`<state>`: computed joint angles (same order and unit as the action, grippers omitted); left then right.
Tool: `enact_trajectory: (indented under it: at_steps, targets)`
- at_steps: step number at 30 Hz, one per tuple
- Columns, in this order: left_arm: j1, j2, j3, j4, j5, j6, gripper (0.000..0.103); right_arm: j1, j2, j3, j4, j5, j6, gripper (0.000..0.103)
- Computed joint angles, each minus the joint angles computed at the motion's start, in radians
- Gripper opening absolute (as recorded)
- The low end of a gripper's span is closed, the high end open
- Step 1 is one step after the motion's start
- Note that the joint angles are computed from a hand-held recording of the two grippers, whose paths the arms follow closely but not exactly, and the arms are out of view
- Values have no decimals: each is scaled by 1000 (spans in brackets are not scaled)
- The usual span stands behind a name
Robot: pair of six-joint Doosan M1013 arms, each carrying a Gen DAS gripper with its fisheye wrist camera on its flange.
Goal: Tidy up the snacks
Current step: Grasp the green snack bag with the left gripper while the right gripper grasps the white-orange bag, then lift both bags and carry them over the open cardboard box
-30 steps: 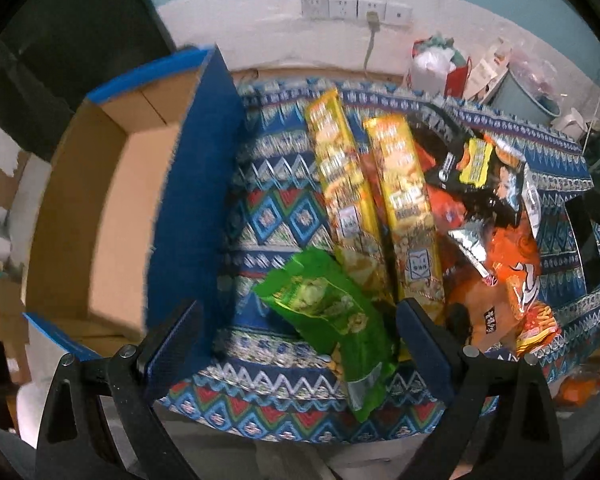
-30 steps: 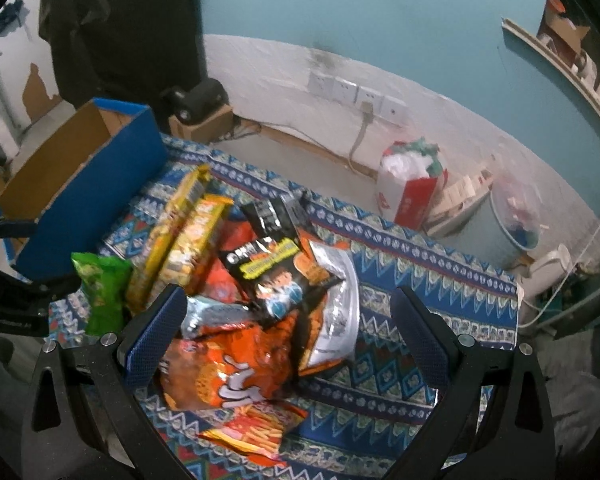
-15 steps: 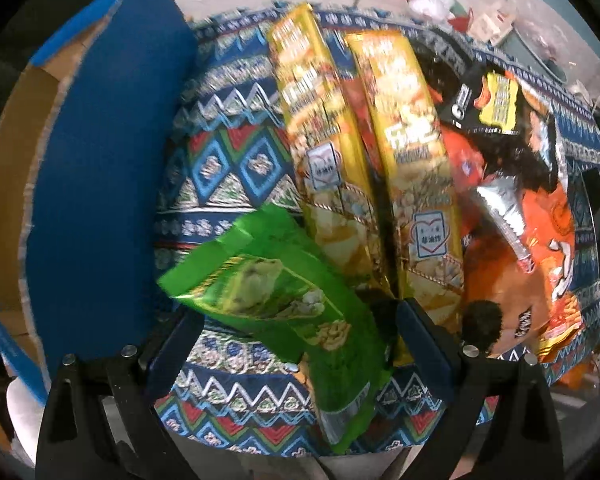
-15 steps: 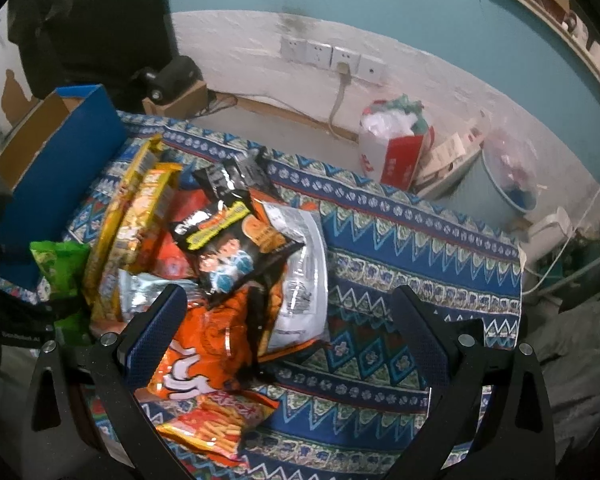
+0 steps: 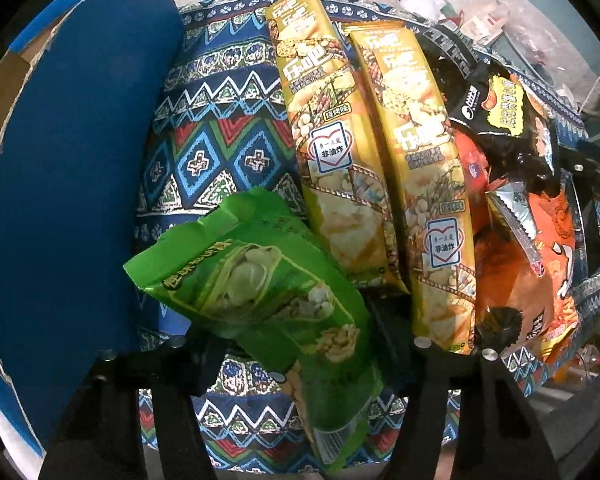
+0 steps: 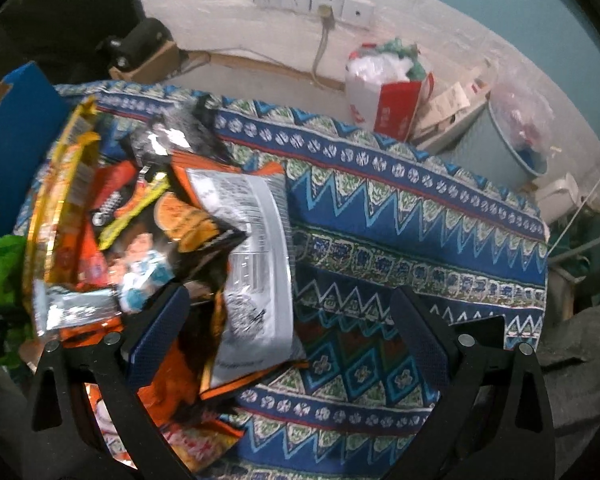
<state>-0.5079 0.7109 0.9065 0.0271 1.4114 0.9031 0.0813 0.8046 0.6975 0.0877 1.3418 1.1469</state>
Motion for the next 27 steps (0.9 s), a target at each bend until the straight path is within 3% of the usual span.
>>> enact_trajectory:
  at_steps: [4,7,10,12,14,27]
  targets:
    - [0,-6,-12,32,22,28,61,1,32,-33,-7,38,9,98]
    - [0,-13,-5,41,5,43,60,0,51,-53,8,64,14,90]
    - [-3,-23,10,64,-16,49,60,-6,76,-84,42,112,26,72]
    - [-5,-29,18,81,-28,53,60,-11,90,-102,71,145,37,46]
    - [-10,-41,12,91,-21,53,60,-11,88,-97,73,141,34,37]
    - [-64,-80,43,231,-80,41,59,-6,-10,6,5,-3,57,33]
